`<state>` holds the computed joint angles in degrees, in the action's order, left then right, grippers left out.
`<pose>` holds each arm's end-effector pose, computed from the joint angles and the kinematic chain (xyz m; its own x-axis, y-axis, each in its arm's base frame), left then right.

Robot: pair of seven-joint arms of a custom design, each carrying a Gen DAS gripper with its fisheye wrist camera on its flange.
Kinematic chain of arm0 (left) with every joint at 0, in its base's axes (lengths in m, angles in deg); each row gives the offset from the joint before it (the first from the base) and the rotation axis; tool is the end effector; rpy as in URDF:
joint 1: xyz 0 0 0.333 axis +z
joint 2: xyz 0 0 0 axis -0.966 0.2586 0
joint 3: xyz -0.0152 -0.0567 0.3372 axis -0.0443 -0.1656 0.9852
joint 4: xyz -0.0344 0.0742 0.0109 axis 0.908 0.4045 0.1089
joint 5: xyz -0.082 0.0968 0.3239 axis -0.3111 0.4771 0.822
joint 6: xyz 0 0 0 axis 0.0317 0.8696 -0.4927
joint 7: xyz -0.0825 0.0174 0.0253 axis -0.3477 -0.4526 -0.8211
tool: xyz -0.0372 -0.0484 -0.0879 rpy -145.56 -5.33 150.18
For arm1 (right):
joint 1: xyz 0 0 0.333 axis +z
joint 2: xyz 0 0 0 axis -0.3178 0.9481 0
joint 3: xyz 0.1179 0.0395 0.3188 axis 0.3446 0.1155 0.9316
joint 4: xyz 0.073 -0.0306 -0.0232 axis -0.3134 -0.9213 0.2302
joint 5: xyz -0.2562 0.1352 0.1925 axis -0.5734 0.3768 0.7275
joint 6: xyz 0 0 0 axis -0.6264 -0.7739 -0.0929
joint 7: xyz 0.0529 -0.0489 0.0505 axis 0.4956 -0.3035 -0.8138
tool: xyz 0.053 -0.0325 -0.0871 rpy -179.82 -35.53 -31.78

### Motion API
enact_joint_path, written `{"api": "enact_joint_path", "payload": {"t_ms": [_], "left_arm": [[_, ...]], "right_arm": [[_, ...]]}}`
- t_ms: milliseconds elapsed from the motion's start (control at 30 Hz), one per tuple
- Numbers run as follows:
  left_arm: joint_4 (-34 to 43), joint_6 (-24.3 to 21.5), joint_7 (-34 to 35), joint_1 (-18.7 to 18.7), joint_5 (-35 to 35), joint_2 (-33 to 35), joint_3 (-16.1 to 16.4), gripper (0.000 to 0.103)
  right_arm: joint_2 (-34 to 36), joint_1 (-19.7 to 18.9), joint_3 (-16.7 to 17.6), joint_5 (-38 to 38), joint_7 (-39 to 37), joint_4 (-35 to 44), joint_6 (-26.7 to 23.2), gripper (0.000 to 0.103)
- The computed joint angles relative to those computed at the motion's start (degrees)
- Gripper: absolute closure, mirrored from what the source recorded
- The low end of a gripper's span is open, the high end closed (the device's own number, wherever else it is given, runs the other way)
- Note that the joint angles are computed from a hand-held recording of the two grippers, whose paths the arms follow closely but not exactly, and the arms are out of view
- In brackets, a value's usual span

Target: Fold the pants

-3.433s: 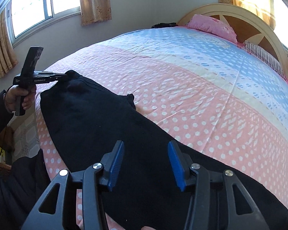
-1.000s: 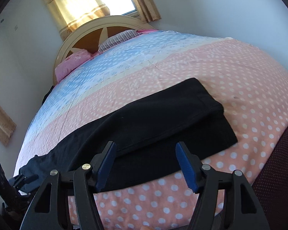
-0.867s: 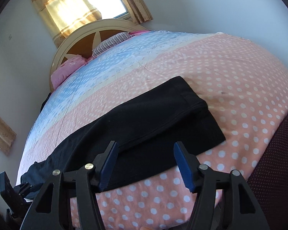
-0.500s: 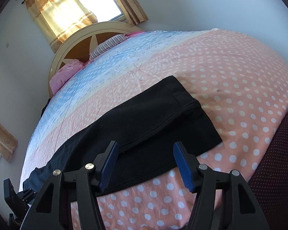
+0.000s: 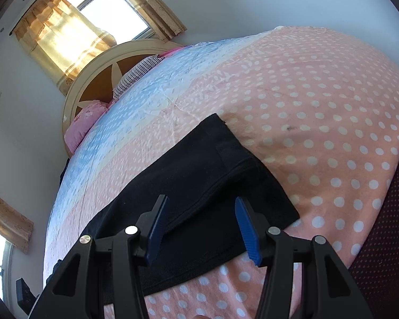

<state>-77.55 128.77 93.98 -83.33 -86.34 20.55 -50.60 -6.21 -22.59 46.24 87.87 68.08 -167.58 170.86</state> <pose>0.5629 -0.1746 0.4669 -0.4869 -0.8732 -0.0239 -0.6797 0.3959 -0.6174 0.6163 -0.0218 0.4689 -0.1207 -0.8401 -0.5289 -0.7069 0.4467 -0.5484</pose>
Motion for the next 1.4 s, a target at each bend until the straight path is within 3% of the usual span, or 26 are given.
{"api": "enact_joint_path", "payload": {"t_ms": [67, 133, 200, 333, 467, 567, 767, 1067, 1167, 1233, 1267, 1333, 1400], "left_arm": [[0.39, -0.04, -0.18, 0.1, -0.61, 0.35, -0.17, 0.095], [0.71, -0.12, -1.56, -0.92, 1.4, 0.73, 0.69, 0.095], [0.42, 0.36, -1.7, -1.23, 2.97, 0.58, 0.99, 0.098], [0.08, 1.72, -1.49, -0.43, 2.05, -0.3, 0.85, 0.101], [0.5, 1.58, 5.91, 4.21, -9.62, -2.35, -2.96, 0.101], [0.37, -0.1, 13.52, 5.5, -18.91, -3.84, -4.28, 0.101], [-2.35, -1.24, 14.32, 2.07, -17.96, -3.59, -2.18, 0.101], [-3.8, -0.37, 17.42, 2.37, -23.84, -4.86, -2.07, 0.101], [-5.0, 3.76, 13.02, 0.43, -16.91, -4.45, -0.53, 0.101], [-4.44, 3.35, 15.33, 1.15, -18.45, -4.02, -1.88, 0.101], [-4.58, 3.88, 12.98, 0.27, -15.49, -3.85, -1.1, 0.098], [-5.49, 5.82, 7.69, -1.9, -7.21, -3.7, 0.86, 0.09], [-5.84, 6.4, 3.15, -3.44, 0.21, -3.4, 2.76, 0.07]], "right_arm": [[0.6, -0.02, -0.32, -0.53, 1.23, 0.46, 0.21, 0.052], [1.37, -0.27, -0.34, -1.08, 2.26, 1.08, 0.22, 0.062], [2.19, -0.63, -0.21, -2.61, 2.78, 1.96, -0.4, 0.096], [1.82, -2.18, 2.04, -0.15, -1.84, 2.66, 0.97, 0.099], [-1.67, -4.3, 4.18, 13.88, -16.28, 2.48, 0.51, 0.1], [-3.71, -3.43, 2.35, 16.83, -19.59, 0.7, -0.62, 0.1], [-2.91, -0.58, -2.87, 13.69, -14.52, -2.84, -3.0, 0.1], [-6.21, 1.27, -4.89, 21.66, -22.82, -3.76, -4.45, 0.1], [-5.99, 2.47, -6.08, 19.54, -21.21, -3.84, -4.36, 0.1], [-4.93, 2.96, -6.31, 16.83, -18.2, -3.82, -3.28, 0.1], [-4.52, 2.84, -6.26, 16.12, -17.18, -3.78, -3.5, 0.1], [-4.22, 2.75, -5.84, 15.27, -16.67, -3.99, -3.09, 0.1], [-4.39, 2.43, -5.37, 16.03, -17.71, -3.98, -3.05, 0.1]]}}
